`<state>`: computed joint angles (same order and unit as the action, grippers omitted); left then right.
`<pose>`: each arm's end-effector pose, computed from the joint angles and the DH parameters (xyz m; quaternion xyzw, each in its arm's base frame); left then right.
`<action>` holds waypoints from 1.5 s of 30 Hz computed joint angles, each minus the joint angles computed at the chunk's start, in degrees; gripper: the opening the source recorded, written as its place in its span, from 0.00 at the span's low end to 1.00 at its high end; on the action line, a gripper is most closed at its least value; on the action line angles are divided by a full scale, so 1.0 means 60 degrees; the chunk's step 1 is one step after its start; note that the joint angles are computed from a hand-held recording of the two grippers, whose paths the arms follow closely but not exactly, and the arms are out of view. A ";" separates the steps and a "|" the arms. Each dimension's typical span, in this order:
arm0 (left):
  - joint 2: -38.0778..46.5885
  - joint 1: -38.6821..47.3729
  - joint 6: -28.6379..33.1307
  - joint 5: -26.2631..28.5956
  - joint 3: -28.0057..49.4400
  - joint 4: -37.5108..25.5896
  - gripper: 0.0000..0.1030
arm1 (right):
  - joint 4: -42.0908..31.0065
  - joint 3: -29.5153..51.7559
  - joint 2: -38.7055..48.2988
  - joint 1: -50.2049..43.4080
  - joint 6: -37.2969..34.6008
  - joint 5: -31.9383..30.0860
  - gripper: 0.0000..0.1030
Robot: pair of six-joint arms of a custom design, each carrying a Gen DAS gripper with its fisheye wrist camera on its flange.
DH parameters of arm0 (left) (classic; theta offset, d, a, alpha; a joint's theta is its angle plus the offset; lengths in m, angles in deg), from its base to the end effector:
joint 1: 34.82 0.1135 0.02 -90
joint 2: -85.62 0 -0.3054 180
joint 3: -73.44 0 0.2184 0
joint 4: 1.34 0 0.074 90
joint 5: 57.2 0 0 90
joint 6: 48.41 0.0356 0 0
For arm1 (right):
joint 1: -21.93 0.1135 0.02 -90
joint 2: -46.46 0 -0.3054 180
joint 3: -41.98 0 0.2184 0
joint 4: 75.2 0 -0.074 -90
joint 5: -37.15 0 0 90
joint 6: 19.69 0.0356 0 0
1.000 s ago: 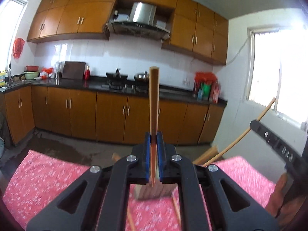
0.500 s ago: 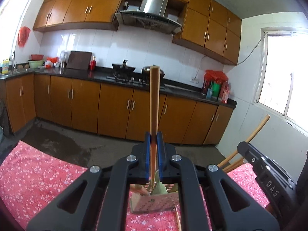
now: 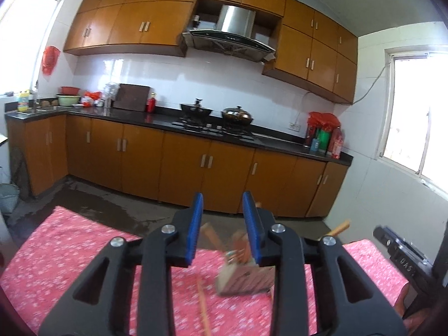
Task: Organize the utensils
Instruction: 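Open the left tool over the holder while the right tool opens, dropping both chopsticks in, then lower the left tool onto a chopstick and close it while the right tool grasps another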
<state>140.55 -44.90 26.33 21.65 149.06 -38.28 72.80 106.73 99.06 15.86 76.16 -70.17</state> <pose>0.1523 -0.0201 0.4101 -0.0942 0.7927 -0.0552 0.5997 0.1499 -0.0053 0.3654 -0.0020 0.8137 0.1221 0.5683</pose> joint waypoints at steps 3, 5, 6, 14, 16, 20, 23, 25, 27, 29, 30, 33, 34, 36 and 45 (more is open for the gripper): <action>-0.0862 0.0720 0.0294 0.0155 -0.0991 -0.0358 0.37 | -0.0505 -0.0920 0.0311 -0.0430 -0.0545 -0.0310 0.28; -0.1091 0.1479 0.0613 0.0543 -0.1826 -0.0547 0.37 | -0.0528 -0.1722 0.0577 -0.0269 -0.0778 -0.0118 0.28; -0.1139 0.1833 0.0774 0.0756 -0.2182 -0.0597 0.37 | -0.0491 -0.2236 0.0811 -0.0188 -0.0884 -0.0196 0.28; -0.0498 0.2373 0.0915 0.1571 -0.4283 -0.0285 0.37 | 0.0732 -0.4315 0.1621 0.2525 0.0196 0.0639 0.28; -0.0451 0.2124 0.0830 0.1621 -0.4524 -0.0136 0.37 | 0.0977 -0.4419 0.1747 0.3223 0.0523 0.1121 0.28; 0.0009 0.0602 -0.0052 0.0943 -0.4738 0.0188 0.37 | 0.1379 -0.4502 0.1940 0.4006 0.0686 0.2111 0.14; 0.0527 -0.0201 -0.0501 0.0685 -0.4917 0.0575 0.37 | 0.1553 -0.4502 0.2106 0.3687 0.0590 0.2137 0.08; 0.0889 -0.0715 -0.0828 0.0500 -0.4999 0.0798 0.37 | 0.1596 -0.4536 0.2125 0.3070 0.0411 0.2028 0.07; 0.1329 -0.1164 -0.1086 0.0303 -0.5117 0.1115 0.36 | 0.1634 -0.4503 0.2244 0.2382 0.0207 0.1800 0.07; 0.1658 -0.1487 -0.1253 0.0112 -0.5167 0.1288 0.33 | 0.1632 -0.4492 0.2307 0.1810 -0.0042 0.1605 0.07; 0.1911 -0.1673 -0.1322 -0.0033 -0.5188 0.1407 0.32 | 0.1625 -0.4479 0.2340 0.1518 -0.0180 0.1527 0.07; 0.2718 -0.2063 -0.1457 -0.0551 -0.5191 0.1673 0.19 | 0.1634 -0.4489 0.2375 0.0954 -0.0478 0.1307 0.07; 0.2908 -0.2042 -0.1469 -0.0594 -0.5216 0.1772 0.13 | 0.1658 -0.4495 0.2398 0.0873 -0.0548 0.1272 0.07; 0.3081 -0.1672 -0.1434 -0.0483 -0.5319 0.1995 0.09 | 0.1626 -0.4484 0.2367 0.0806 -0.0666 0.1254 0.07; 0.3187 0.2148 0.0731 0.1153 -0.5075 0.2031 0.09 | 0.2296 -0.4175 0.3013 0.0859 -0.0997 0.1761 0.07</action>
